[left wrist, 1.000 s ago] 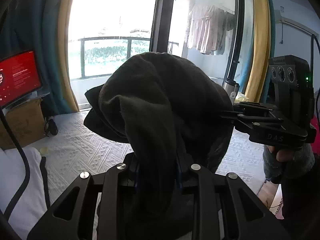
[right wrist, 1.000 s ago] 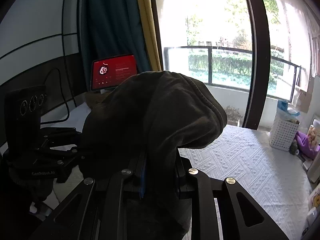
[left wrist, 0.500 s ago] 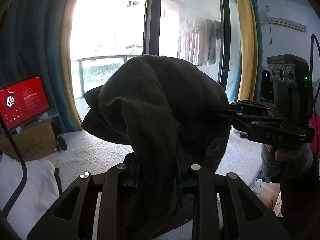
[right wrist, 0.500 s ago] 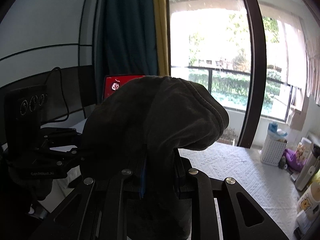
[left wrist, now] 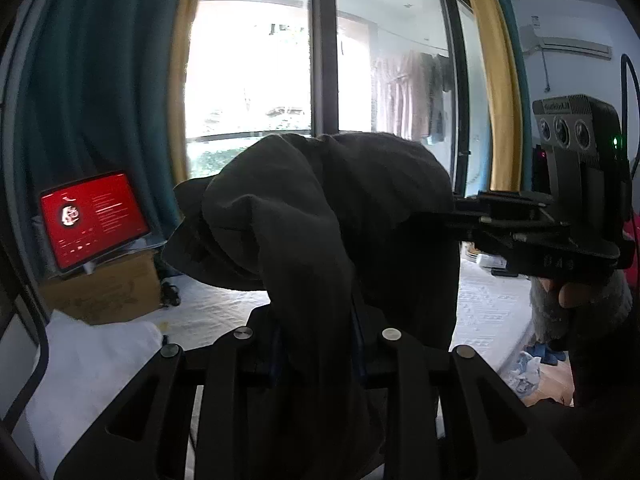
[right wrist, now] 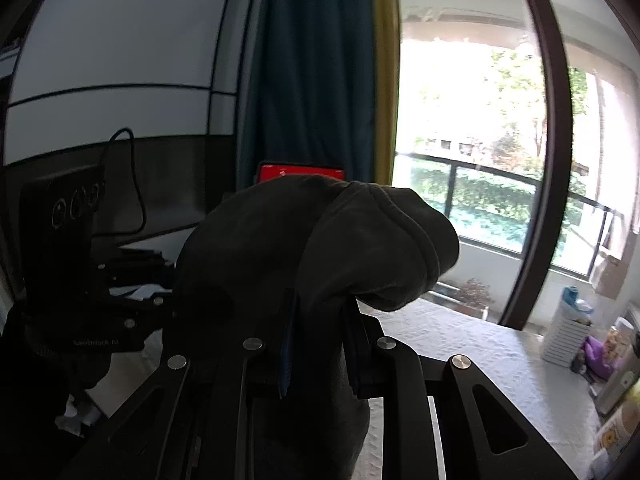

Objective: Fold small clothes
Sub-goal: 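Hold the folded shirt raised above the bed with both tools, then lower the folded shirt onto the bed beside the white pillow with both tools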

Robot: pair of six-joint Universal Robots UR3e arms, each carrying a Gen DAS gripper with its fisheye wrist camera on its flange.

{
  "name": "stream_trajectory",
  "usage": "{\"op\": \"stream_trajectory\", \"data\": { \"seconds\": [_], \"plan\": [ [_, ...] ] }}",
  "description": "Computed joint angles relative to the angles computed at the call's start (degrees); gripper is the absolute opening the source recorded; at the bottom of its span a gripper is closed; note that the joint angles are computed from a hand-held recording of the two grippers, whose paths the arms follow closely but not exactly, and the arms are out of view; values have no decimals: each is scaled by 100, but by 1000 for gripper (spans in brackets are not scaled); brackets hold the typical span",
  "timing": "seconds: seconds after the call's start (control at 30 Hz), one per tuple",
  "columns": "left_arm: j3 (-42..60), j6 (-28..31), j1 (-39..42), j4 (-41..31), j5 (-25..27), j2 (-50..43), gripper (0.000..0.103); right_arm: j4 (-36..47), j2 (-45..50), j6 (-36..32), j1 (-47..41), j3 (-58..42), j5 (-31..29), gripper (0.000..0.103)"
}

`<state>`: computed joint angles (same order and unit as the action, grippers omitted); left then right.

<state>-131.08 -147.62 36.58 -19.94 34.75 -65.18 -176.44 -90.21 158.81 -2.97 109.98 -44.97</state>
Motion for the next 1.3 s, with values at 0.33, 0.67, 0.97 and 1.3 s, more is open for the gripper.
{"op": "stream_trajectory", "data": {
  "seconds": [0.33, 0.67, 0.97, 1.3],
  "plan": [
    [-76, 16, 3, 183, 301, -568, 25, 258, 1474, -22, 535, -1172, -413, 16],
    [476, -8, -302, 446, 610, -1442, 25, 838, 2522, -24, 679, -2369, -667, 16],
    [1287, -105, -556, 355, 927, -2540, 25, 1706, 3655, -10, 838, -3960, -897, 16],
    [2152, -204, -768, 192, 1335, -3673, 25, 3320, 5515, -25, 1024, -6778, -1182, 16]
  ]
}}
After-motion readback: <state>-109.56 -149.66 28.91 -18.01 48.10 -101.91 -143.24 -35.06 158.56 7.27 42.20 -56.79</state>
